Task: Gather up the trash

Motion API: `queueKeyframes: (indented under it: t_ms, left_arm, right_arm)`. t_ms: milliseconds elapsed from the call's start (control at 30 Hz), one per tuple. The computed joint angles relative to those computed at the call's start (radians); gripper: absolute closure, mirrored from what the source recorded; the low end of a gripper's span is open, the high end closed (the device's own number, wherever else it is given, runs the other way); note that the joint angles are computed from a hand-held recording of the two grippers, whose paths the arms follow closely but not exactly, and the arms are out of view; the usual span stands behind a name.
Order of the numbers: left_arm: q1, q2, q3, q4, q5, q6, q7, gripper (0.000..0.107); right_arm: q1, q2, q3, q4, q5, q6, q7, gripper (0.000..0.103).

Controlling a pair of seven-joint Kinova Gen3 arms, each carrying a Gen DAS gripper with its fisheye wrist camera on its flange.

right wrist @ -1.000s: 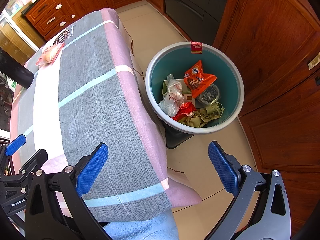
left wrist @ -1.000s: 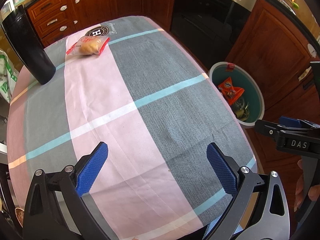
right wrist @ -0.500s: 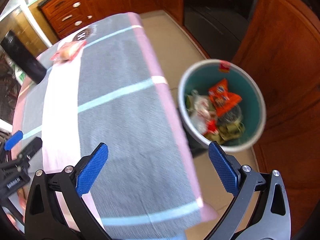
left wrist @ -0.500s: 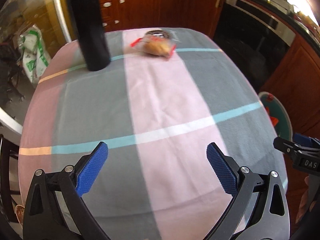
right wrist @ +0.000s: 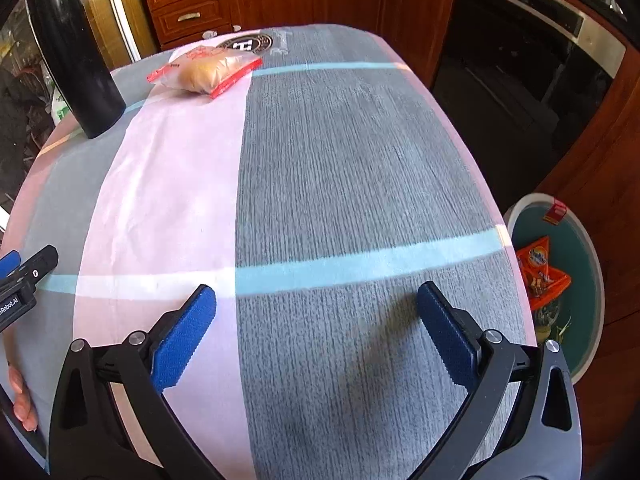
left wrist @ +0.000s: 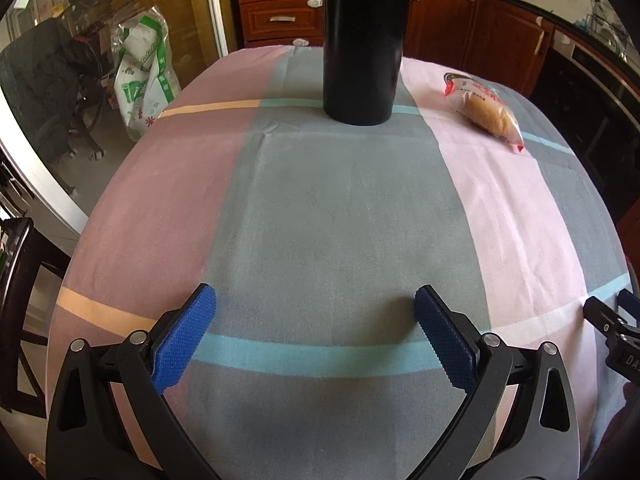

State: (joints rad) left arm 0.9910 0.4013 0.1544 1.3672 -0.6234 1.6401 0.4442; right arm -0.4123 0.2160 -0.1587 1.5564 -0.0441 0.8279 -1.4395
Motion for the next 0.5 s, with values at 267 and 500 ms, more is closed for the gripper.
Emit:
queueKeyframes:
  t_ms: [267,500]
  left_arm:
    - [-0.009,0.012,-0.009,-0.004,-0.013,-0.003,-0.005,0.007]
    - [-0.009,0.009,-0.011,0.000,-0.016,-0.013,-0.005,0.007]
  right_arm:
    - [-0.006,0.012,-0.004,0.018,-0.002,-0.082,-0.002,0.006]
    - [0.002,0.002,-0.007,0.047,-0.016,-0.125,0.011,0.006]
